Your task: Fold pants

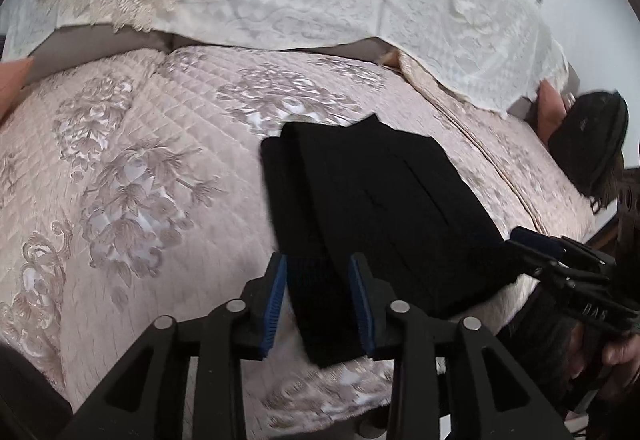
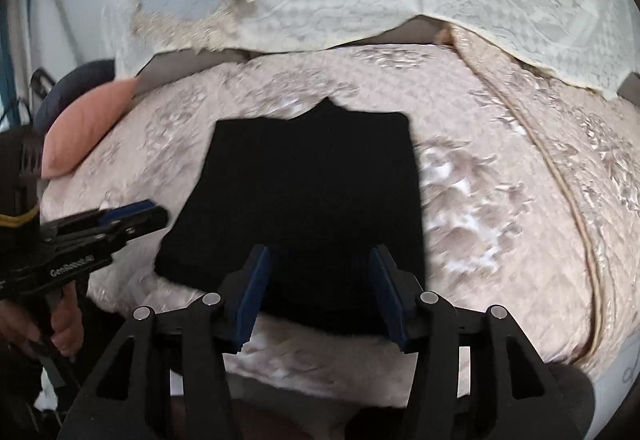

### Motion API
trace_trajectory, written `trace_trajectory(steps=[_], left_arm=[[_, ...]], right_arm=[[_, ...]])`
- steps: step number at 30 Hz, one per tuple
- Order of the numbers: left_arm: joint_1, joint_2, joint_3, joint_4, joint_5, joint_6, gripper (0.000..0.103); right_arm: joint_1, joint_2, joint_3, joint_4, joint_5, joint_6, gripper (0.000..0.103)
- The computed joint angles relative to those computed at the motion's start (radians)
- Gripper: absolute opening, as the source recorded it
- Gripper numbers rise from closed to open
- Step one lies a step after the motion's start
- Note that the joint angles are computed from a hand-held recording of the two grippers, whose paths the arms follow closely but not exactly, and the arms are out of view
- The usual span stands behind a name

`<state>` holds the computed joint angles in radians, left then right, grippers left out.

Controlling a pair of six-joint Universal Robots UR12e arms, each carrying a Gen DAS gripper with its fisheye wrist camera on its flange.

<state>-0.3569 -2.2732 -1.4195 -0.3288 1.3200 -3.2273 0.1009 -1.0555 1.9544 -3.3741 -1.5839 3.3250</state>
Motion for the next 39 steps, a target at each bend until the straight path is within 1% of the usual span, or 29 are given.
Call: trace_trajectory(steps=[2, 4, 6, 8, 10, 12, 14, 16, 17, 18, 19, 20, 21, 22, 24, 25, 29, 32, 35, 39], left_arm=[[0.013, -0.016, 0.022, -0.01, -0.054, -0.023, 0.045], [0.022, -0.038, 0.053, -0.031, -0.09, -0.056, 0.053], [0.03, -0.059, 0.079, -0.049, -0.131, -0.082, 0.057], [0.031, -0.081, 0.112, -0.088, -0.144, -0.105, 0.058], [0.033, -0.101, 0.137, -0.113, -0.173, -0.111, 0.058], [0.03, -0.111, 0.146, -0.096, -0.176, -0.106, 0.059], [0.023, -0.124, 0.165, -0.097, -0.157, -0.083, 0.061], [0.018, -0.134, 0.182, -0.097, -0.147, -0.088, 0.061], [0.015, -0.137, 0.186, -0.094, -0.139, -0.091, 0.06], [0.013, -0.137, 0.19, -0.095, -0.13, -0.09, 0.057], [0.011, -0.137, 0.189, -0.092, -0.126, -0.092, 0.052], [0.012, -0.136, 0.188, -0.09, -0.128, -0.098, 0.05], [0.013, -0.133, 0.184, -0.085, -0.13, -0.109, 0.044], [0.015, -0.131, 0.182, -0.081, -0.131, -0.118, 0.037], [0.017, -0.124, 0.178, -0.075, -0.135, -0.129, 0.03], [0.018, -0.123, 0.18, -0.075, -0.136, -0.126, 0.027], [0.014, -0.115, 0.186, -0.066, -0.123, -0.101, 0.022], [0.017, -0.115, 0.197, -0.051, -0.127, -0.096, 0.021], [0.025, -0.124, 0.222, -0.048, -0.117, -0.097, 0.021], [0.039, -0.142, 0.265, -0.049, -0.085, -0.087, 0.021]], right_arm=[[-0.022, 0.001, -0.006, 0.0, 0.035, 0.005, 0.053], [-0.047, 0.008, -0.014, 0.001, 0.081, 0.022, 0.053], [-0.075, 0.022, -0.028, 0.003, 0.132, 0.046, 0.053], [-0.101, 0.035, -0.044, 0.039, 0.188, 0.074, 0.054], [-0.123, 0.053, -0.065, 0.07, 0.246, 0.098, 0.054], [-0.139, 0.067, -0.075, 0.056, 0.307, 0.109, 0.054], [-0.146, 0.074, -0.09, 0.067, 0.343, 0.101, 0.054], [-0.149, 0.082, -0.106, 0.082, 0.364, 0.098, 0.054], [-0.15, 0.086, -0.115, 0.089, 0.374, 0.094, 0.054], [-0.149, 0.089, -0.123, 0.098, 0.376, 0.084, 0.052], [-0.147, 0.092, -0.13, 0.107, 0.374, 0.077, 0.045], [-0.144, 0.093, -0.137, 0.12, 0.37, 0.07, 0.041], [-0.143, 0.093, -0.137, 0.123, 0.367, 0.069, 0.037], [-0.144, 0.092, -0.135, 0.122, 0.366, 0.073, 0.027], [-0.149, 0.089, -0.127, 0.098, 0.384, 0.102, 0.02], [-0.149, 0.085, -0.123, 0.087, 0.385, 0.11, 0.018], [-0.129, 0.065, -0.119, 0.07, 0.345, 0.074, 0.015], [-0.12, 0.059, -0.127, 0.057, 0.343, 0.071, 0.014], [-0.113, 0.068, -0.154, 0.055, 0.351, 0.07, 0.013], [-0.097, 0.094, -0.219, 0.082, 0.353, 0.054, 0.013]])
